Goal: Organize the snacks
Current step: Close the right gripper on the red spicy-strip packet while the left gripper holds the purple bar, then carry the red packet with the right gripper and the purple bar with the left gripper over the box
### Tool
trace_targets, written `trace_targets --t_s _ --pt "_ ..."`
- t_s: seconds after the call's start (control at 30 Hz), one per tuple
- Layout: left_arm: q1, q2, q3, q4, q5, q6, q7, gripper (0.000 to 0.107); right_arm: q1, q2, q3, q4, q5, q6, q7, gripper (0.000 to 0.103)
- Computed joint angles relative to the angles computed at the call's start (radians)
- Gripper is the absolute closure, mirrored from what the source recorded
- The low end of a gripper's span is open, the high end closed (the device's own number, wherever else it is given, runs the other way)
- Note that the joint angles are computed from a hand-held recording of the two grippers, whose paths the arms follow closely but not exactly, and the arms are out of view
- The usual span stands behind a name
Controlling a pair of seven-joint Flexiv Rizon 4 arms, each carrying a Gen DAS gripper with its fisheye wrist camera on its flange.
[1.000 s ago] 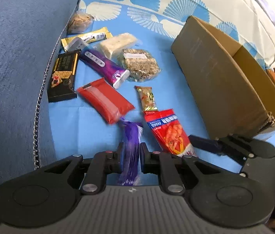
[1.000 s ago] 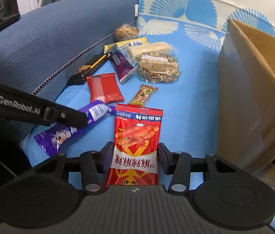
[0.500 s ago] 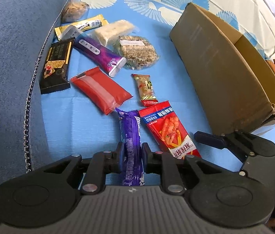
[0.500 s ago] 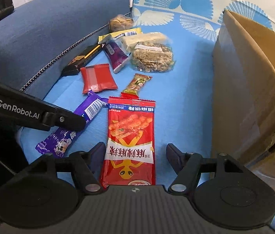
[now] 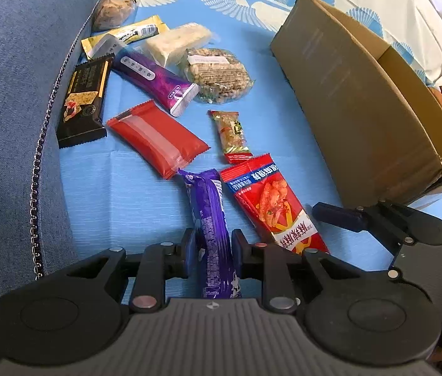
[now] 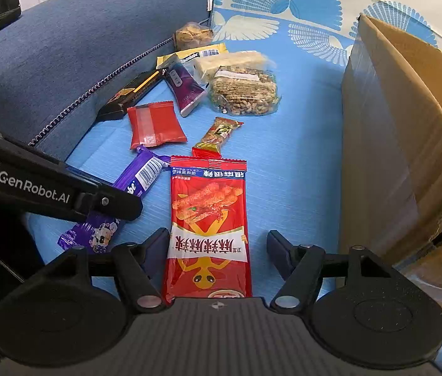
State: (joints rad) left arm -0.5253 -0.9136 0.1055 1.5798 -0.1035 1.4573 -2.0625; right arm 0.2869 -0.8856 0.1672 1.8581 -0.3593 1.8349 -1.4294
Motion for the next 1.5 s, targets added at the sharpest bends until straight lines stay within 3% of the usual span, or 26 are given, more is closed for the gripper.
trace_targets --t_s 0.2,0.37,0.5,0.57,0.67,0.77,0.83,0.9,0.97,1.03,1.07,1.1,1.17,1.37,1.43,1.5 --pt "-0.012 -0.002 0.016 -0.012 0.010 -0.021 -0.004 0.079 -0.005 -0.001 0.005 -0.002 -0.004 -0.003 -0.005 0.035" --pt "-0.023 -0.007 0.032 -0.030 0.031 -0.047 -0.009 0.079 -0.010 0.002 0.007 0.004 -0.008 0.008 -0.015 0.052" --pt "-0.040 -0.009 0.056 -0.039 0.056 -0.049 -0.030 0.089 -0.018 0.010 0.006 0.014 -0.005 0.010 -0.015 0.054" --pt "-0.050 -0.006 0.069 -0.028 0.071 -0.006 -0.043 0.090 -0.018 0.018 0.000 0.026 0.000 0.028 -0.018 0.054" --pt "-0.069 0.003 0.090 0.026 0.074 0.137 -0.069 0.092 -0.029 0.038 -0.002 0.051 0.003 0.066 -0.026 0.055" --pt "-0.103 0.010 0.126 0.088 0.041 0.287 -0.091 0.104 -0.068 0.067 0.021 0.088 -0.014 0.115 -0.035 0.055" --pt "-0.122 0.015 0.138 0.112 0.004 0.322 -0.093 0.104 -0.060 0.095 0.004 0.123 -0.005 0.166 -0.045 0.055" --pt "-0.143 0.015 0.153 0.125 -0.035 0.341 -0.089 0.104 -0.105 0.117 0.034 0.155 -0.038 0.208 -0.044 0.055" --pt "-0.142 0.017 0.145 0.122 -0.066 0.318 -0.065 0.104 -0.120 0.136 0.032 0.188 -0.056 0.268 -0.054 0.055" --pt "-0.097 0.020 0.087 0.113 -0.074 0.287 -0.020 0.101 -0.157 0.147 0.043 0.213 -0.092 0.329 -0.047 0.055" --pt "-0.081 0.026 0.063 0.119 -0.078 0.275 0.001 0.092 -0.179 0.150 0.048 0.222 -0.114 0.358 -0.037 0.055" --pt "-0.076 0.027 0.053 0.113 -0.088 0.249 0.022 0.075 -0.193 0.156 0.045 0.229 -0.132 0.383 -0.028 0.055" --pt "-0.086 0.023 0.062 0.093 -0.104 0.187 0.051 0.064 -0.220 0.163 0.039 0.230 -0.161 0.426 0.002 0.055" --pt "-0.066 0.005 0.040 -0.007 -0.057 -0.047 0.115 0.066 -0.325 0.159 0.015 0.158 -0.308 0.505 0.160 0.055" --pt "-0.084 -0.006 0.064 -0.049 -0.018 -0.128 0.107 0.073 -0.334 0.145 -0.011 0.108 -0.343 0.504 0.200 0.055" --pt "-0.123 -0.016 0.115 -0.090 0.031 -0.187 0.075 0.088 -0.344 0.126 -0.033 0.053 -0.370 0.493 0.242 0.055"
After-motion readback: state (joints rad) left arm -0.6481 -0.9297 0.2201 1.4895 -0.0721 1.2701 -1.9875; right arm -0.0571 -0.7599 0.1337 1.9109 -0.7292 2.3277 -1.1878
